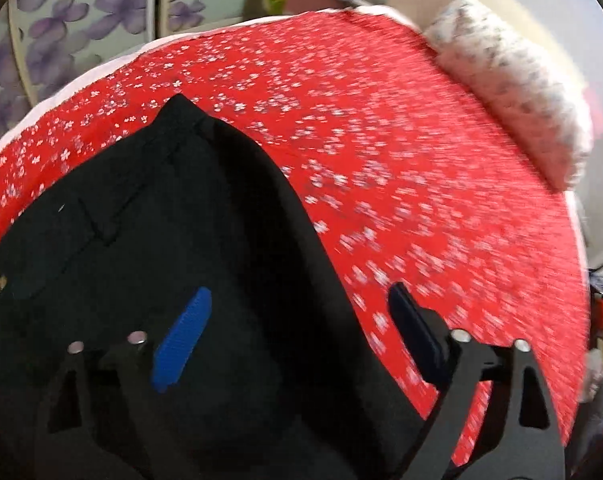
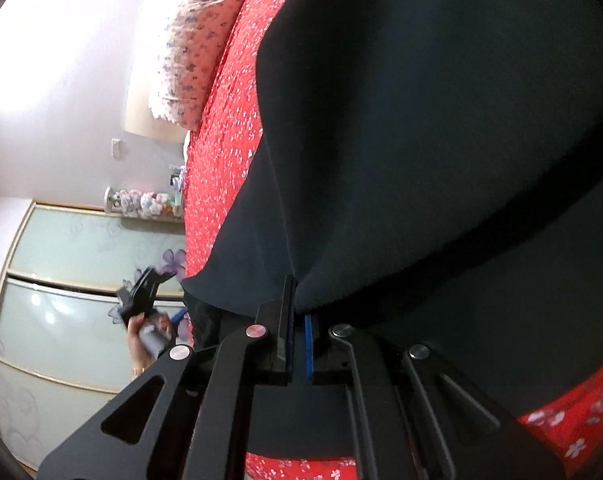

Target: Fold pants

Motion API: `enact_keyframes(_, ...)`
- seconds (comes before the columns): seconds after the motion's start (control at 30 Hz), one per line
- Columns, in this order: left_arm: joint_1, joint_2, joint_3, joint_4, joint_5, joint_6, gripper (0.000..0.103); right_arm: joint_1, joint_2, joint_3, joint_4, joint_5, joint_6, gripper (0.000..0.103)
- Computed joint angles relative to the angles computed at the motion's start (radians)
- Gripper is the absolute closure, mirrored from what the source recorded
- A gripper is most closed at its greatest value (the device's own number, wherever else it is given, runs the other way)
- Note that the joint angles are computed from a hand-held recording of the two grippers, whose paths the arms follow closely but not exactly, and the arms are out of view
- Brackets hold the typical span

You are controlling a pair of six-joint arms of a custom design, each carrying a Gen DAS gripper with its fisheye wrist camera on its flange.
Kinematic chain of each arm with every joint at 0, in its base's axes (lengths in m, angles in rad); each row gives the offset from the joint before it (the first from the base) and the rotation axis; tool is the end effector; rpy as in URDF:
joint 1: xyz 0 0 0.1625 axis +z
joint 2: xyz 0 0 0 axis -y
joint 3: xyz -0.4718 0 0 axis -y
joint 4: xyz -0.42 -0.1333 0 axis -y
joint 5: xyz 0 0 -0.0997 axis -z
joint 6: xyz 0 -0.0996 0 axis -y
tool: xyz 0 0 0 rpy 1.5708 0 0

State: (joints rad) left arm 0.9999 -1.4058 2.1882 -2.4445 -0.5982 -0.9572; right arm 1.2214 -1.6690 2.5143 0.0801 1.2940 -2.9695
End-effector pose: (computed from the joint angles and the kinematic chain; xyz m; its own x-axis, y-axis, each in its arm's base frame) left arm -0.0778 -0.5202 0.2850 -0.7363 -0.5463 -0.3993 -0.1108 0.6795 -0.7253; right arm 0.0788 -0.2526 0.1813 -0.8991 0.3008 -0.3181 0.4338 0.7096 -0.5552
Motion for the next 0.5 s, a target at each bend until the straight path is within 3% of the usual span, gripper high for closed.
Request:
enact_keyframes(0.03, 0.014, 0.013, -0.016, 0.026, 0.005, -0.012, 0.023, -0.010, 0.002, 0.011, -0.008, -0.004, -0.017, 0.101)
enact_keyframes(0.1, 0.047, 0.041, -0.049, 0.059, 0.009, -0.021, 0.045, -0.013, 0.004, 0.008, -0.002, -0.005, -0.029, 0.101)
enact_keyframes(0.13, 0.055, 0.042, -0.044, 0.035, 0.001, -0.007, 0.050, -0.013, 0.005, 0.006, 0.000, -0.005, -0.031, 0.101)
enact_keyframes(0.27, 0.100, 0.019, 0.014, -0.229, -0.088, 0.144, 0.091, -0.011, -0.006, 0.006, 0.012, 0.005, -0.052, 0.101)
enact_keyframes(0.3, 0.101, 0.005, 0.028, -0.264, -0.110, 0.172, 0.097, -0.008, -0.009, 0.006, 0.014, 0.007, -0.054, 0.101)
enact_keyframes(0.5, -0.020, -0.140, 0.148, -0.333, -0.031, 0.224, 0.097, 0.002, -0.016, 0.000, -0.003, -0.018, -0.051, 0.099)
